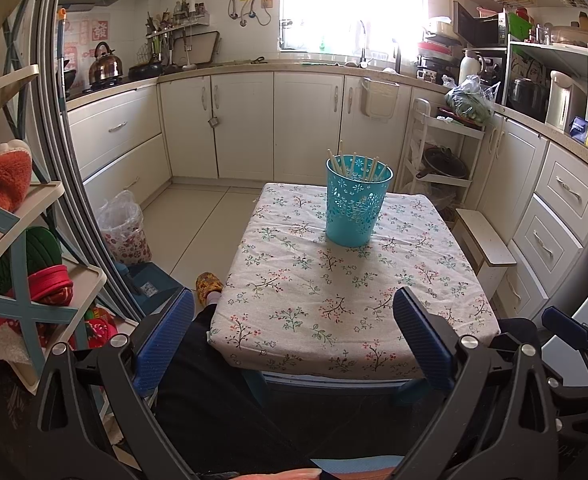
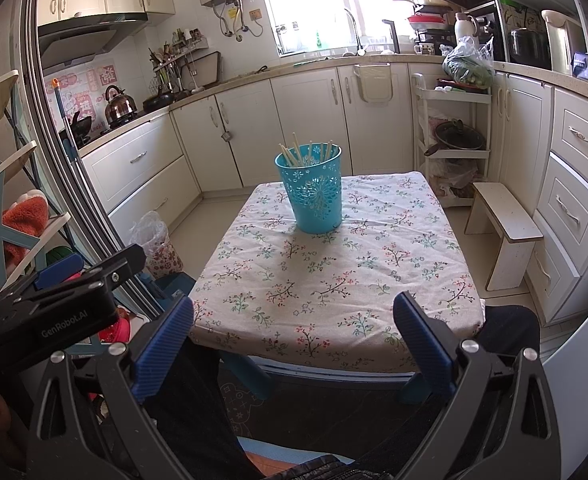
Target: Organize utensils
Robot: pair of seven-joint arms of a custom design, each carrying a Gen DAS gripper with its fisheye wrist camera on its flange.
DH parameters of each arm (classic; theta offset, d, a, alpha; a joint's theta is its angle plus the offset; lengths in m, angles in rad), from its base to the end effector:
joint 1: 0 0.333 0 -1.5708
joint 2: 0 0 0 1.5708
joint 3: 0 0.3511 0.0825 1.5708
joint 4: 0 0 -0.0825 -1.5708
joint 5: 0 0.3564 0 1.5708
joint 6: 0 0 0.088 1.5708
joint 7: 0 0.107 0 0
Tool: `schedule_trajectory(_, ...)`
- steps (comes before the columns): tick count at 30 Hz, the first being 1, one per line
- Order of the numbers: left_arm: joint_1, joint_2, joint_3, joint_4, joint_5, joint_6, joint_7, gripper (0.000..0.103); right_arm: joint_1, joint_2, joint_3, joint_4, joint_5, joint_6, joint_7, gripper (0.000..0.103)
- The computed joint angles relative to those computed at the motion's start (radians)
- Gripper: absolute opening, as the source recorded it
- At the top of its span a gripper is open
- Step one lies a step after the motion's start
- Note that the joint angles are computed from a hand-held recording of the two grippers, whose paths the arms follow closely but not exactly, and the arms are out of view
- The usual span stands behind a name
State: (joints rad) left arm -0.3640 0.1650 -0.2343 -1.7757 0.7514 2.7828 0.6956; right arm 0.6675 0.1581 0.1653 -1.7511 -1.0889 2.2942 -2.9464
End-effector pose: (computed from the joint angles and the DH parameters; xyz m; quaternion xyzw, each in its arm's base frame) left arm 0.5136 -0.3724 0.6008 -0.5292 0.7152 -0.3743 0.2615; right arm 0.4407 0.4446 0.5720 -0.5107 0.7217 -0.2975 0.3603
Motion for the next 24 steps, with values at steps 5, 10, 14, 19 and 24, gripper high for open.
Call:
schedule_trajectory(5, 0.008, -0.001, -0.007, -0.004, -0.031, 0.005, 0.025, 0.096, 0.0, 0.001, 0.0, 0.001, 0.001, 0.001, 0.0, 0.096)
schedule_trajectory(10, 0.012, -0.011, 0.002, -0.027, -0.017, 0.04, 0.012, 0.096, 0.001, 0.004, -0.001, 0.001, 0.001, 0.004, 0.003, 0.096)
schedule_trajectory(14, 0.012, -0.01, 0.004, -0.026, 0.001, 0.038, 0.001, 0.096, 0.002, 0.003, -0.002, 0.0, 0.0, 0.005, 0.004, 0.096)
schedule_trajectory(19, 0.022, 0.005, -0.013, -0.01, -0.072, 0.018, 0.07, 0.096, 0.006, 0.008, -0.002, 0.005, -0.009, 0.002, 0.015, 0.096)
schedule_trajectory(24, 0.026, 0.024, -0.023, 0.014, -0.132, -0.01, 0.136, 0.096, 0.003, -0.001, -0.005, -0.003, -0.018, 0.007, 0.03, 0.096)
